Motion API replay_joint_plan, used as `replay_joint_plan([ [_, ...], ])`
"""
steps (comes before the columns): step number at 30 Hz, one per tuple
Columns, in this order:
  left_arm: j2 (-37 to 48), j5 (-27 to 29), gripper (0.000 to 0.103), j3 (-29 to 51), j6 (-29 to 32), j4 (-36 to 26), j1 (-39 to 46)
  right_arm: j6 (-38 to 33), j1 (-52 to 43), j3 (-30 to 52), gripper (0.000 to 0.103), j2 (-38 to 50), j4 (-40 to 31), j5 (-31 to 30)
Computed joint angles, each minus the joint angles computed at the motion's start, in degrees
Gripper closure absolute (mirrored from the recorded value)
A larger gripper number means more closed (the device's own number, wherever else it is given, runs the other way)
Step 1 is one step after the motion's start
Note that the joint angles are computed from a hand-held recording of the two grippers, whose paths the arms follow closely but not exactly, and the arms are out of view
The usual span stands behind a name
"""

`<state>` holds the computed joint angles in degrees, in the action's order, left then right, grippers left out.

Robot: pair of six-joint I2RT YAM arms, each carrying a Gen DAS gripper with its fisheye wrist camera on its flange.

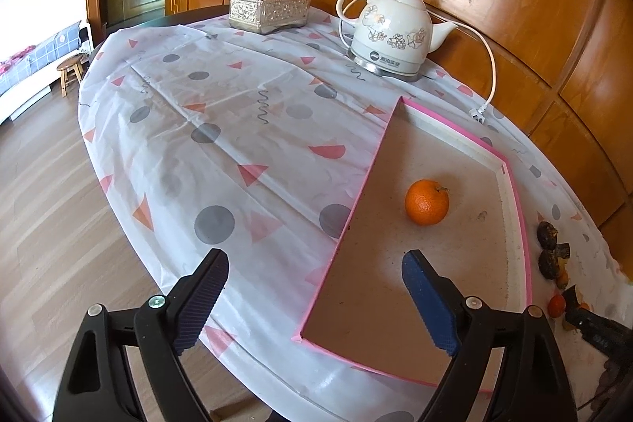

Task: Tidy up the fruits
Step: 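Move the right tool toward the small yellow fruit, then grasp the small yellow fruit with the right tool and lift it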

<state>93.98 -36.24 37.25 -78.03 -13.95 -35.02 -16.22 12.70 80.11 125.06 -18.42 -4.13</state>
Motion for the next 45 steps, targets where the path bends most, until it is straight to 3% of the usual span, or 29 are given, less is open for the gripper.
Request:
replay_joint_plan([
  [6, -1.0, 1.1, 0.012, -1.6, -2.4, -0.6, 0.8, -5.5, 1.9, -3.9, 0.068, -0.7, 6.1, 5.2],
  [23, -1.7, -0.2, 0.012, -1.6, -3.7, -2.3, 0.1, -6.7, 2.1, -7.7, 0.068, -1.6, 11.3, 6.4],
  [26, -1.8, -0.6, 0.012, -1.5, -3.5, -2.4, -0.2, -6.1, 2.2, -8.4, 0.082, -1.9, 12.8, 7.6],
  [37, -1.2, -0.2, 0.012, -1.1, -3.1, -2.3, 0.0, -2.6, 0.1, -9.3, 0.082, -4.4, 10.9, 0.3],
  [45, -1.0, 0.5, 0.012, -1.8, -3.2, -1.3, 0.7, 1.6, -1.4, -11.6, 0.082, -10.9, 7.8, -13.2],
])
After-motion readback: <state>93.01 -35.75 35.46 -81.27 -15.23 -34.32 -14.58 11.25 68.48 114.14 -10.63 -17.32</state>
